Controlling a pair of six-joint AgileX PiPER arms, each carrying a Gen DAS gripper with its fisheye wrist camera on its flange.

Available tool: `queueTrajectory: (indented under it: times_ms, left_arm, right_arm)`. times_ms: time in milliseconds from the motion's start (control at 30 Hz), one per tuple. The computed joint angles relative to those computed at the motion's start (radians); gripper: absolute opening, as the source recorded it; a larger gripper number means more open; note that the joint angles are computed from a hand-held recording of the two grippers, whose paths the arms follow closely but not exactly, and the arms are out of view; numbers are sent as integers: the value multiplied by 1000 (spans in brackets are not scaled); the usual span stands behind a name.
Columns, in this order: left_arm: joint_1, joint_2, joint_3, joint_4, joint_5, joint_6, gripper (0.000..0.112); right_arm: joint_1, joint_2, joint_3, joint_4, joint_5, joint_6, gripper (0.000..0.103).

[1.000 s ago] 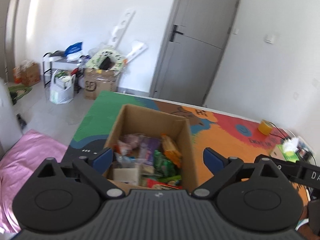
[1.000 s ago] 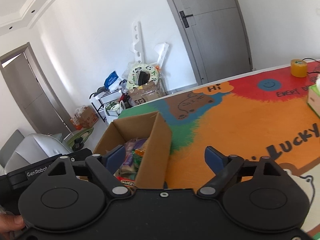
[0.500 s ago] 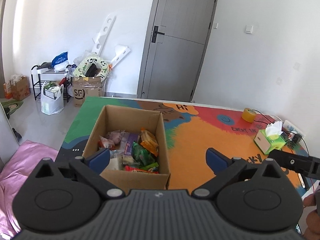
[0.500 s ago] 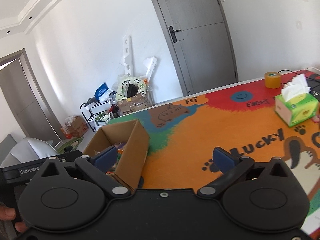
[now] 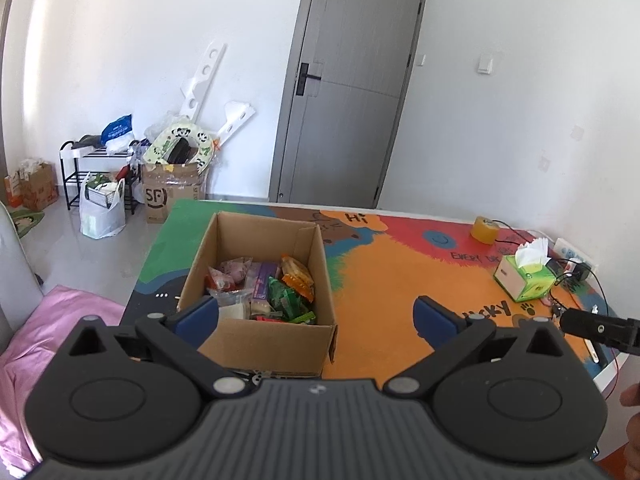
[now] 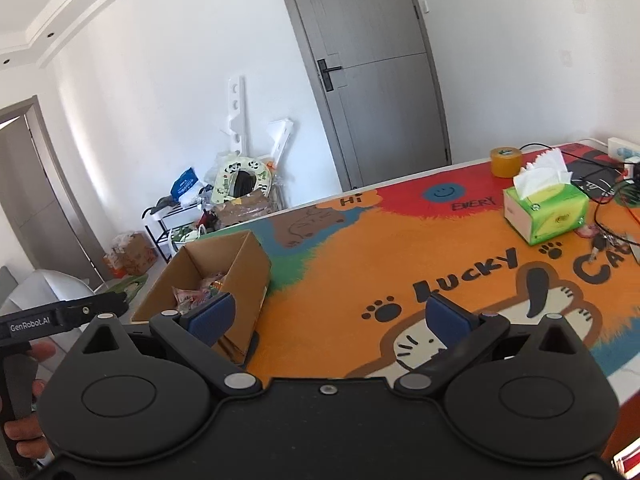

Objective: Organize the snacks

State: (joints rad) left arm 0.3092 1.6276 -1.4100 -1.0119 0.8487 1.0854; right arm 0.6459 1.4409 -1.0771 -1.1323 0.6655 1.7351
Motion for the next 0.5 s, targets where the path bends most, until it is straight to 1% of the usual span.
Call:
queueTrajectory:
  times_ms: [100,200,300,400,500]
  left_arm:
    - [15,-3,17,-38,19,39,103]
    - [11,-16,43,-45,-2,80,103]
    - [12,-7,41,-38,5,77,103]
    - [7,-4,58,-36,-4,108,103]
    - [-2,12,51,-8,0,80,103]
  right_arm:
    - [25,-6,24,-32,20,56,103]
    - [38,-6,28,-30,17,39,103]
    - [43,-10,29,-31,21,41,103]
    - [39,-8,27,-15,16,32,103]
    - [36,0,24,-7,13,31,103]
